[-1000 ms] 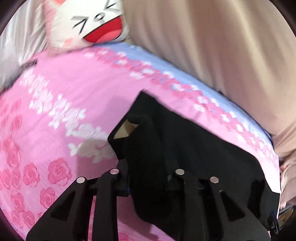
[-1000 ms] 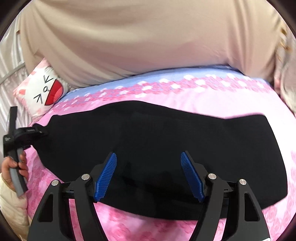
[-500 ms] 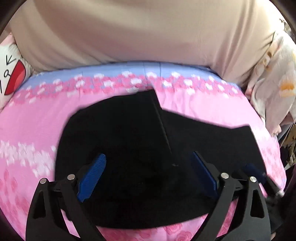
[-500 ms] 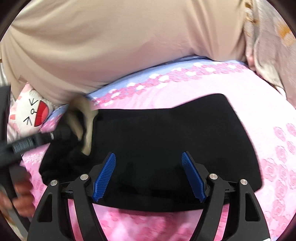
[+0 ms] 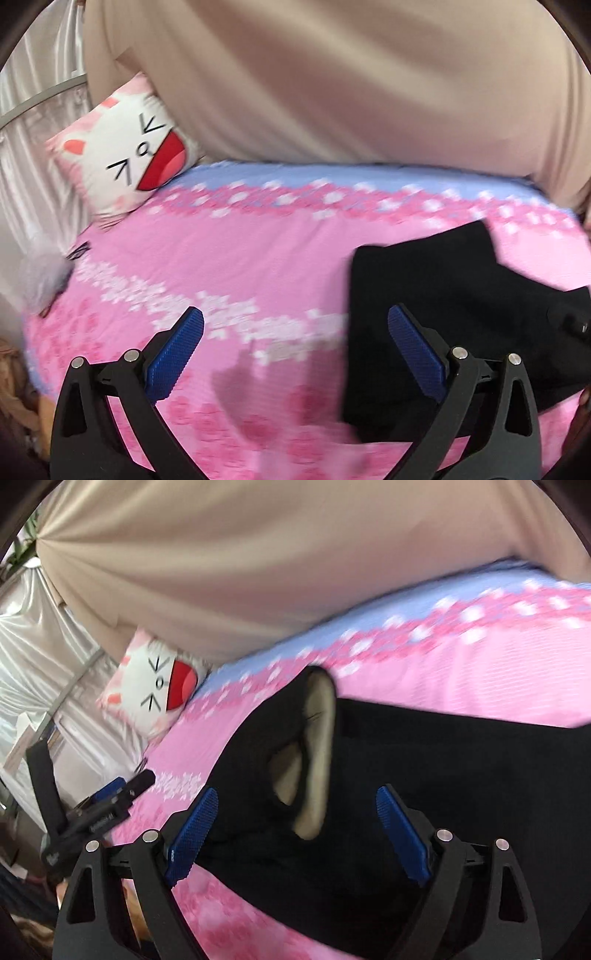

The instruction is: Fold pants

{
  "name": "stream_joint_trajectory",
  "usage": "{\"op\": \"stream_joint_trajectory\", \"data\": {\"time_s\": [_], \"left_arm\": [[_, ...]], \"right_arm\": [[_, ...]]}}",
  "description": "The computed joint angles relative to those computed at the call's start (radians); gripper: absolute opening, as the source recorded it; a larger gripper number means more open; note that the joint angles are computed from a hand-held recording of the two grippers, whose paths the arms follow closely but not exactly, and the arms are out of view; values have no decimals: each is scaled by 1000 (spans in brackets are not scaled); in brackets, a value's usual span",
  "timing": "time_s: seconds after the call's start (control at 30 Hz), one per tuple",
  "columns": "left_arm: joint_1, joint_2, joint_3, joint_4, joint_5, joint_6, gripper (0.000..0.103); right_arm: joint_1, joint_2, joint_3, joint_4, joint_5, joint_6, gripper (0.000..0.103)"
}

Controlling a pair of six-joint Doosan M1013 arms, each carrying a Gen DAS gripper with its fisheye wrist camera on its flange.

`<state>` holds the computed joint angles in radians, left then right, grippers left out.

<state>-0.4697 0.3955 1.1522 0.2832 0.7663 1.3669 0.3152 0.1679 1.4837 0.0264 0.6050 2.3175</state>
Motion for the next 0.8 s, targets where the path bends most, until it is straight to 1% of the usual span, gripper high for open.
{"op": "stream_joint_trajectory", "data": {"time_s": [0.07, 0.1, 0.13, 0.17, 0.2, 0.23, 0.27, 0.33, 0.37, 0.4, 0.43, 0.47, 0.53, 0.57, 0.6, 0.63, 0.67, 0.73, 0.77, 0.8], "left_arm": [[-4, 3, 7, 71, 12, -35, 98], [-8, 5, 15, 116, 17, -58, 98], [-8, 6, 19, 135, 19, -66, 98], [-5, 7, 23, 144, 20, -60, 98], [-1, 9, 25, 140, 21, -47, 98], [3, 13, 21, 128, 26, -30, 98], [4, 11, 24, 120, 28, -22, 98], [9, 16, 13, 86, 38, 4, 98], [11, 17, 7, 62, 42, 21, 98], [13, 17, 1, 30, 43, 44, 98], [16, 13, -1, -9, 38, 71, 98], [19, 8, 0, -56, 29, 105, 98], [24, -1, 4, -174, 11, 202, 98], [24, -5, 8, -216, 8, 240, 98], [22, -5, 10, -254, 17, 276, 98], [18, -2, 8, -280, 34, 300, 98], [14, 5, 5, -316, 59, 332, 98], [4, 17, -2, -355, 97, 363, 98], [-6, 23, -5, -367, 114, 371, 98], [-13, 28, -9, -377, 127, 379, 98]], "right_arm": [[-7, 47, -48, 54, 56, -42, 87], [-5, 67, -69, 43, 86, -31, 87], [2, 76, -77, 13, 101, -10, 87], [13, 85, -87, -39, 107, 15, 80], [24, 88, -91, -85, 106, 34, 51], [36, 96, -111, -118, 124, 32, 33], [38, 94, -113, -99, 99, 14, 18], [43, 82, -124, -77, 55, -35, 16], [43, 63, -119, -68, 13, -45, 16], [41, 50, -113, -67, -13, -44, 15], [39, 20, -99, -109, -45, -16, 15], [40, -10, -79, -183, -58, 44, 15], [34, -79, -19, -341, -69, 197, 15], [32, -115, 19, -422, -50, 285, 15], [34, -142, 52, -504, -12, 376, 16], [35, -169, 92, -572, 64, 476, 16], [33, -185, 124, -592, 128, 539, 16], [22, -197, 183, -579, 272, 636, 16], [15, -198, 210, -566, 298, 650, 16], [10, -211, 252, -565, 272, 693, 19]]}}
